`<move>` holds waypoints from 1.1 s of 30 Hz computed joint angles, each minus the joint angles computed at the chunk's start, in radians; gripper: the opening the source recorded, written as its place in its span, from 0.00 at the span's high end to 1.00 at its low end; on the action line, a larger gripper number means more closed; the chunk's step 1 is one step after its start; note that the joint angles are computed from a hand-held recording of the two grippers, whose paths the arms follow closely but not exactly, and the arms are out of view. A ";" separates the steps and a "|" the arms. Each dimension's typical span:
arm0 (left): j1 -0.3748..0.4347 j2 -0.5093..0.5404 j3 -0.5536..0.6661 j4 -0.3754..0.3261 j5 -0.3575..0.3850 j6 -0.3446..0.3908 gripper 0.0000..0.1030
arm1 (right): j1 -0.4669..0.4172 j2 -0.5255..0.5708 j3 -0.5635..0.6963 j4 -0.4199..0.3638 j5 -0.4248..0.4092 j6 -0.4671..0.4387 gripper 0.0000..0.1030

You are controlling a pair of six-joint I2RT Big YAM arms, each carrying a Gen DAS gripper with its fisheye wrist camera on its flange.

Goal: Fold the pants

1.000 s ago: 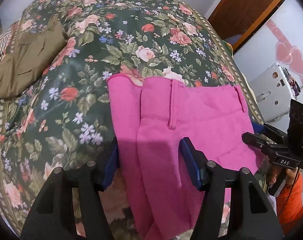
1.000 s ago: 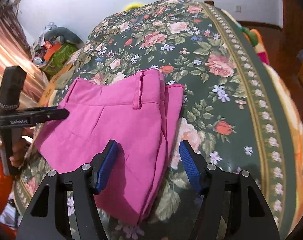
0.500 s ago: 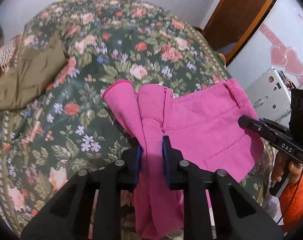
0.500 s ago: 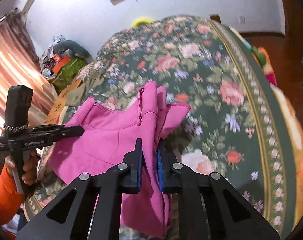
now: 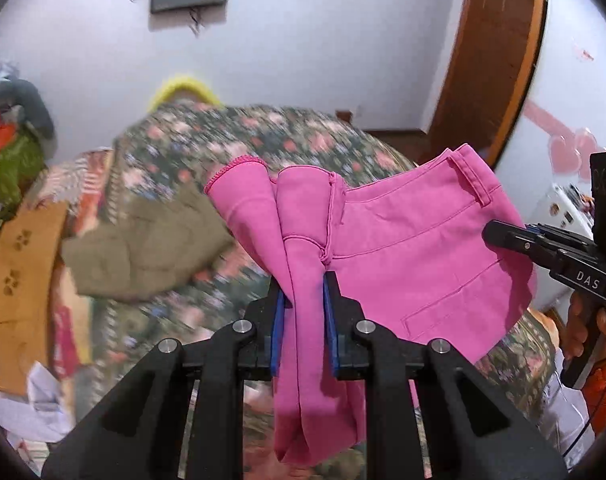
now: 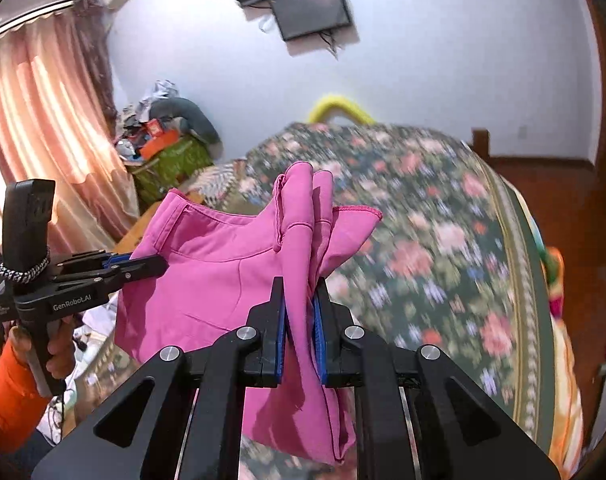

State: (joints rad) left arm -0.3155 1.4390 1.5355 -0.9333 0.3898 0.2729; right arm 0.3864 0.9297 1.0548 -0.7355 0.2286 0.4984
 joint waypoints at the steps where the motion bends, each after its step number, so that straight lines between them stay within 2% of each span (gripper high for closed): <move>1: 0.015 0.008 0.017 0.003 0.003 -0.001 0.82 | 0.004 0.032 0.031 0.012 0.001 -0.014 0.90; 7: 0.105 0.087 0.126 0.025 0.024 -0.008 0.83 | 0.008 0.194 0.174 0.069 -0.019 -0.083 0.90; 11: 0.145 0.159 0.197 0.055 0.004 -0.026 0.83 | -0.001 0.310 0.267 0.110 -0.046 -0.104 0.90; 18: 0.209 0.364 0.390 0.051 -0.017 -0.074 0.82 | -0.018 0.531 0.440 0.140 -0.117 -0.118 0.90; 21: 0.221 0.461 0.477 0.031 -0.036 -0.092 0.82 | -0.021 0.614 0.505 0.127 -0.128 -0.124 0.90; 23: 0.216 0.536 0.546 0.019 -0.076 -0.103 0.82 | -0.024 0.677 0.550 0.112 -0.129 -0.125 0.90; 26: 0.201 0.640 0.644 -0.010 -0.155 -0.097 0.82 | -0.030 0.778 0.642 0.058 -0.118 -0.118 0.90; 33: 0.178 0.834 0.838 -0.080 -0.256 -0.064 0.80 | -0.055 0.938 0.773 -0.032 -0.110 -0.120 0.90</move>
